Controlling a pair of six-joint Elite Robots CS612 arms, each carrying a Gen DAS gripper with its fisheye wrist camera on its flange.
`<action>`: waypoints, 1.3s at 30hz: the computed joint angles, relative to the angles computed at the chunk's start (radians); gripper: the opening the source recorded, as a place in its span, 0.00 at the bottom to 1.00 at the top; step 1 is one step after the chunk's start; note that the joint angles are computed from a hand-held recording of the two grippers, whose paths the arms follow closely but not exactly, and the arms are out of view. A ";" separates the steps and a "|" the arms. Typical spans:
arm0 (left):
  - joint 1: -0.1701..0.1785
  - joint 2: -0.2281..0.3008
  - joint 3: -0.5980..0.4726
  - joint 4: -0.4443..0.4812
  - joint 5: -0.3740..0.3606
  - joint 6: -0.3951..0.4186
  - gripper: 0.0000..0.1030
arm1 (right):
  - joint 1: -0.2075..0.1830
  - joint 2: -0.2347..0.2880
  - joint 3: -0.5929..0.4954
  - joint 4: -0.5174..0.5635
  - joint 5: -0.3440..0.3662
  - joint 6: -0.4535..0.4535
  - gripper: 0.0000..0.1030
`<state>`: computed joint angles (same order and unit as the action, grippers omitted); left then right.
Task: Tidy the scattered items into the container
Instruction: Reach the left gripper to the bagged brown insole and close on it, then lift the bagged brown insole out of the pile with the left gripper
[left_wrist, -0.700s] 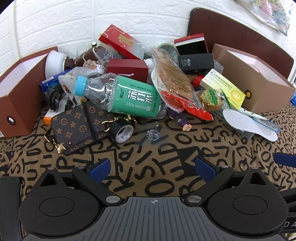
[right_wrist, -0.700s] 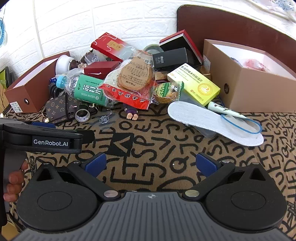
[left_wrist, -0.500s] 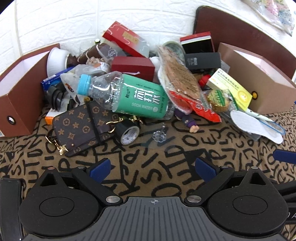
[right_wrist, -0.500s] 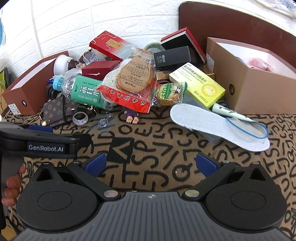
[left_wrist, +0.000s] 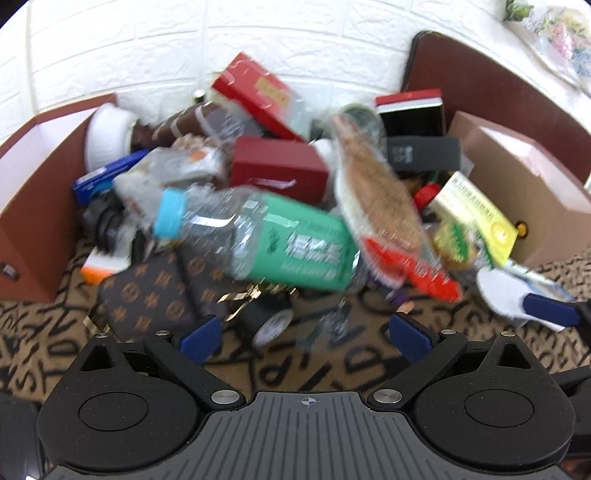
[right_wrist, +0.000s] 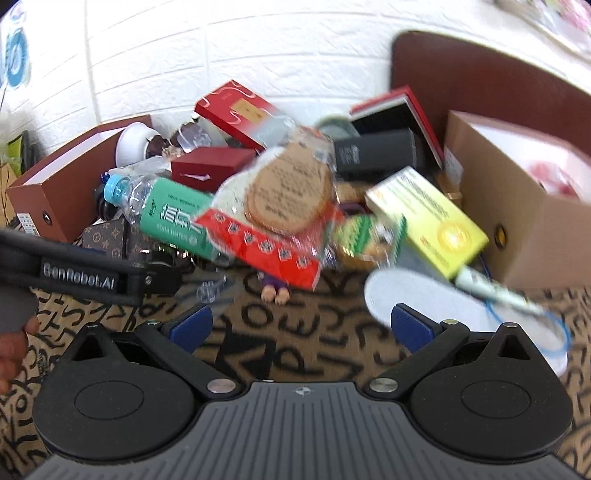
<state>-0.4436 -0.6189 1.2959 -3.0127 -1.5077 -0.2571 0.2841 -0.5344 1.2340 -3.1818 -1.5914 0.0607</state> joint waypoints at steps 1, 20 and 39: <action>0.002 0.005 -0.012 -0.002 -0.021 0.005 0.99 | 0.001 0.009 -0.015 -0.001 -0.005 -0.015 0.99; 0.025 0.070 -0.145 0.082 -0.224 -0.094 0.06 | -0.019 0.071 -0.122 0.039 0.110 -0.099 0.08; -0.015 -0.114 0.251 0.019 -0.270 0.018 0.30 | -0.022 -0.154 0.282 0.025 0.278 -0.168 0.00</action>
<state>-0.4590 -0.7330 1.5470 -2.9941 -1.7772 -0.2393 0.2623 -0.6885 1.5161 -3.1570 -1.3130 -0.1076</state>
